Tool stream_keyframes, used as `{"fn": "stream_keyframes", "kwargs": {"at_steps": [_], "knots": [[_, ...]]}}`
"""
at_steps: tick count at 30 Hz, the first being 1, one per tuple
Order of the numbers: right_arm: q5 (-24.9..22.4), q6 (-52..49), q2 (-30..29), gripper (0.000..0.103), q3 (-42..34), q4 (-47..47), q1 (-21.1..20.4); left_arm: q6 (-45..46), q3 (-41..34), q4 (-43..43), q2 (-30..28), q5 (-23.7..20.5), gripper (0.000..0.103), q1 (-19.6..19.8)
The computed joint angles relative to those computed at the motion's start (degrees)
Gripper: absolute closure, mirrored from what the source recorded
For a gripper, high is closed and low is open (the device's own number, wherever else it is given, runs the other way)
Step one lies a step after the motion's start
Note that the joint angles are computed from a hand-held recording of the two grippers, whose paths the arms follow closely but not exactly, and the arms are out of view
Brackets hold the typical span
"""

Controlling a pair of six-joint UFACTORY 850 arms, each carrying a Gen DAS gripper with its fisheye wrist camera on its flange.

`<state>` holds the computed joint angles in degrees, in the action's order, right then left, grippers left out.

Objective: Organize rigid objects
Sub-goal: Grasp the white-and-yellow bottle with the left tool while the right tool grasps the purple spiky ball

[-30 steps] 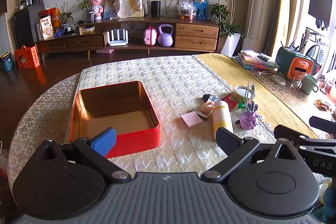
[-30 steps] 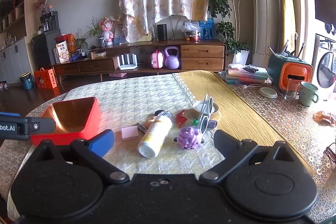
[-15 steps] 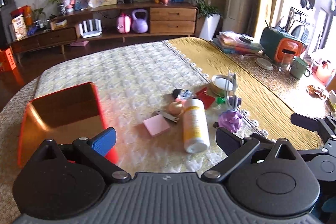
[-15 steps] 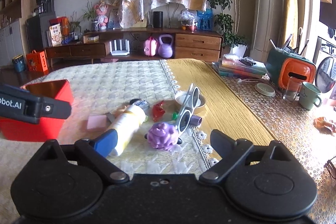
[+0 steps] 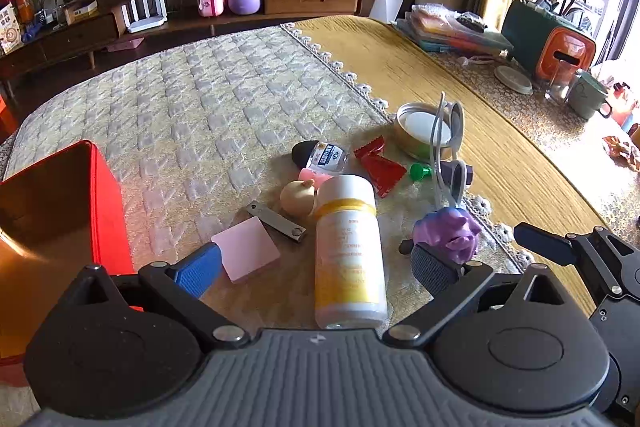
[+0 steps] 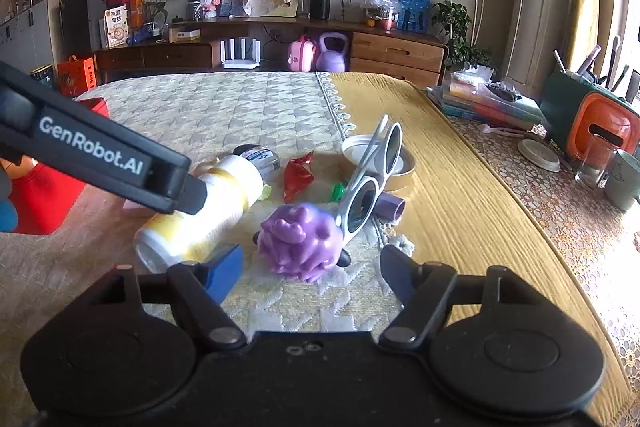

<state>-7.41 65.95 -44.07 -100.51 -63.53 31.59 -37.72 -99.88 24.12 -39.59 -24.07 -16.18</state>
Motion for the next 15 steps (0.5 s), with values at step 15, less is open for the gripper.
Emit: {"fn": "stream_keyframes", "kwargs": {"at_steps": [15], "knots": [[-1.5, -10.0, -3.5, 0.045, -4.5, 8.0, 0.3, 7.3, -6.3, -6.2, -5.6, -2.9, 0.026, 0.4]]}}
